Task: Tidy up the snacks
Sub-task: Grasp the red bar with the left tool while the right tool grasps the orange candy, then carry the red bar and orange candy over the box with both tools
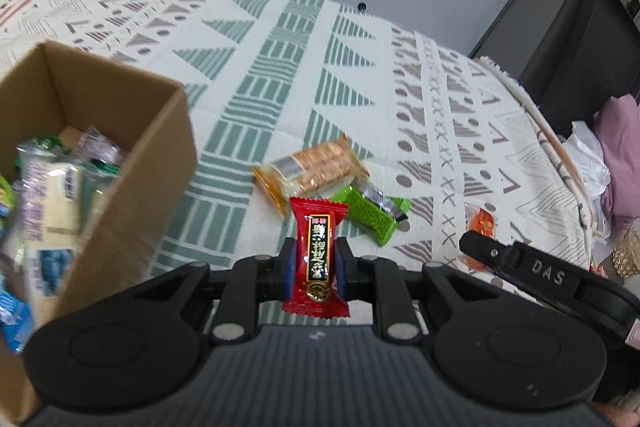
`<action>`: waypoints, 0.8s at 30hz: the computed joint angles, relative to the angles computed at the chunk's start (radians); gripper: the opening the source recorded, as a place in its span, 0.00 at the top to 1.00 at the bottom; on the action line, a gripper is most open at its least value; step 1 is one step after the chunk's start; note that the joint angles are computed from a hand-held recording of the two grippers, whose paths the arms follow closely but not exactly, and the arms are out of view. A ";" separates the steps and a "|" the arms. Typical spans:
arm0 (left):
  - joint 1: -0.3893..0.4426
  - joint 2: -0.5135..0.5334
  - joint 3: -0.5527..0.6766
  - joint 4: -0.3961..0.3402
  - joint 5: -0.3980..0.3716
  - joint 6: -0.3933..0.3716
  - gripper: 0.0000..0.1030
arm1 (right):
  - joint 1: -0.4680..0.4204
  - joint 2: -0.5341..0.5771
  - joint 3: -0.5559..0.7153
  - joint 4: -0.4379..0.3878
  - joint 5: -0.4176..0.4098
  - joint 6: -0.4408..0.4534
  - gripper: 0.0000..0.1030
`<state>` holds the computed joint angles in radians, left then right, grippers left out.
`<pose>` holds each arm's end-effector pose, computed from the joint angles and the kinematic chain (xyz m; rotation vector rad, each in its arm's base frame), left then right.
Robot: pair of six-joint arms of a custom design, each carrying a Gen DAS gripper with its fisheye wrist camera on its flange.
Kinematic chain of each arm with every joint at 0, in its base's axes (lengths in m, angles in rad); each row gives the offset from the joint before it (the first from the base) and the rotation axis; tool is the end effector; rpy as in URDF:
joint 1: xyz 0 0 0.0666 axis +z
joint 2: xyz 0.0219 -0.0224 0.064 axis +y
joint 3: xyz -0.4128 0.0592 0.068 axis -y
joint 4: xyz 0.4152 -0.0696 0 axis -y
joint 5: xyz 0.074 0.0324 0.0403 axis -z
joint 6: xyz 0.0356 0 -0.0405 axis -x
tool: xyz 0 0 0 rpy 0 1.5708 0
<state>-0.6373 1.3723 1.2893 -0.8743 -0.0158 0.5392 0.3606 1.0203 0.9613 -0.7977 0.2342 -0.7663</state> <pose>0.3890 -0.2878 0.4246 0.1204 2.5855 -0.4379 0.3300 0.1152 0.4113 0.5886 2.3374 0.2403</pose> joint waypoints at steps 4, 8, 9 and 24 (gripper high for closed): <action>0.016 -0.030 0.004 -0.008 -0.006 -0.018 0.82 | 0.037 -0.009 0.024 -0.013 0.034 0.011 0.73; 0.034 -0.059 0.006 -0.016 -0.008 -0.032 0.82 | 0.078 -0.018 0.049 -0.009 0.070 0.023 0.73; 0.039 -0.067 0.007 -0.017 -0.008 -0.037 0.82 | 0.088 -0.020 0.053 -0.006 0.076 0.027 0.73; 0.137 -0.146 0.021 -0.059 -0.044 -0.059 0.82 | 0.181 0.015 0.107 0.079 0.052 0.068 0.73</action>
<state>-0.5000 1.2260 1.3099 -0.9329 -0.0600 0.4805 0.5417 1.0358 1.0684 -0.7182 0.2858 -0.6988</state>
